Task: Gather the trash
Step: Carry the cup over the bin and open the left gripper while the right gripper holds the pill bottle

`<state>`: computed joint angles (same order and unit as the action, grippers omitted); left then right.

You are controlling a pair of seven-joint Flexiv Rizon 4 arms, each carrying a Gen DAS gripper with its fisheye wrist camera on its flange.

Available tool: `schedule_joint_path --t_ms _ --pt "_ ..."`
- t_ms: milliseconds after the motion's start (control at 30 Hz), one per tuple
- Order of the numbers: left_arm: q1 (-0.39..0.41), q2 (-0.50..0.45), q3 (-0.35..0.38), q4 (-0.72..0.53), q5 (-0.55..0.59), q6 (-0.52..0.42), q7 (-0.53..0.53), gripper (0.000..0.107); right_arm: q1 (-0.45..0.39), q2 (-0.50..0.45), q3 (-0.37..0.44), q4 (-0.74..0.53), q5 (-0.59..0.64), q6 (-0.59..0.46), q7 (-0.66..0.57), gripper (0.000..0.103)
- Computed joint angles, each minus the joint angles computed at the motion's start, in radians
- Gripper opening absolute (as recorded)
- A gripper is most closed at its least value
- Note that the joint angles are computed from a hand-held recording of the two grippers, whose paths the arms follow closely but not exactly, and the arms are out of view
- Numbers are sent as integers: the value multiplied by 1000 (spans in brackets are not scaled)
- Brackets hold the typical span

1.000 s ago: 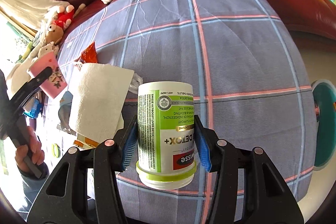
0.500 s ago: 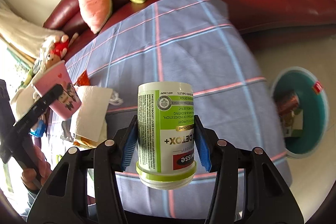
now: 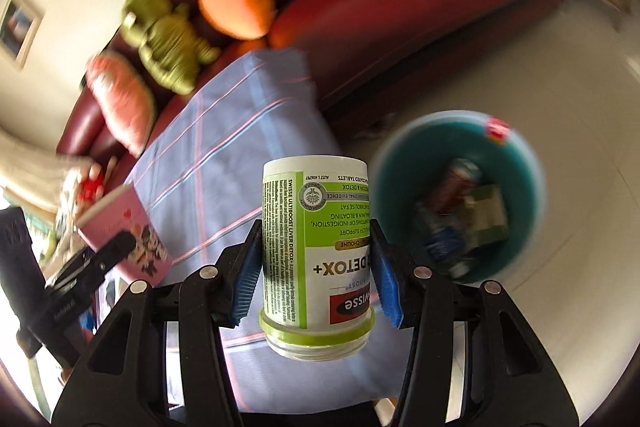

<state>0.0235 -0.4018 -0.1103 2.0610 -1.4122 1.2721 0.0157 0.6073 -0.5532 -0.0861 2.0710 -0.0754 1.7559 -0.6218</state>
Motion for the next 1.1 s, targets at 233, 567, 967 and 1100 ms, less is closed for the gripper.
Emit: schedule_joint_path --t_ms 233,567,967,1100 --pt "-61 -53 -54 -32 110 37 -85 60 -40 26 -28 104 73 65 -8 48" --pt "-66 -146 -116 -88 333 71 -289 60 -192 3 73 109 71 75 -39 48" --pt "-20 -245 -164 -163 598 51 -490 61 -299 -37 141 62 28 26 -36 48" --pt "-20 -276 -158 -188 676 60 -558 65 -299 -42 137 51 19 6 -32 48"
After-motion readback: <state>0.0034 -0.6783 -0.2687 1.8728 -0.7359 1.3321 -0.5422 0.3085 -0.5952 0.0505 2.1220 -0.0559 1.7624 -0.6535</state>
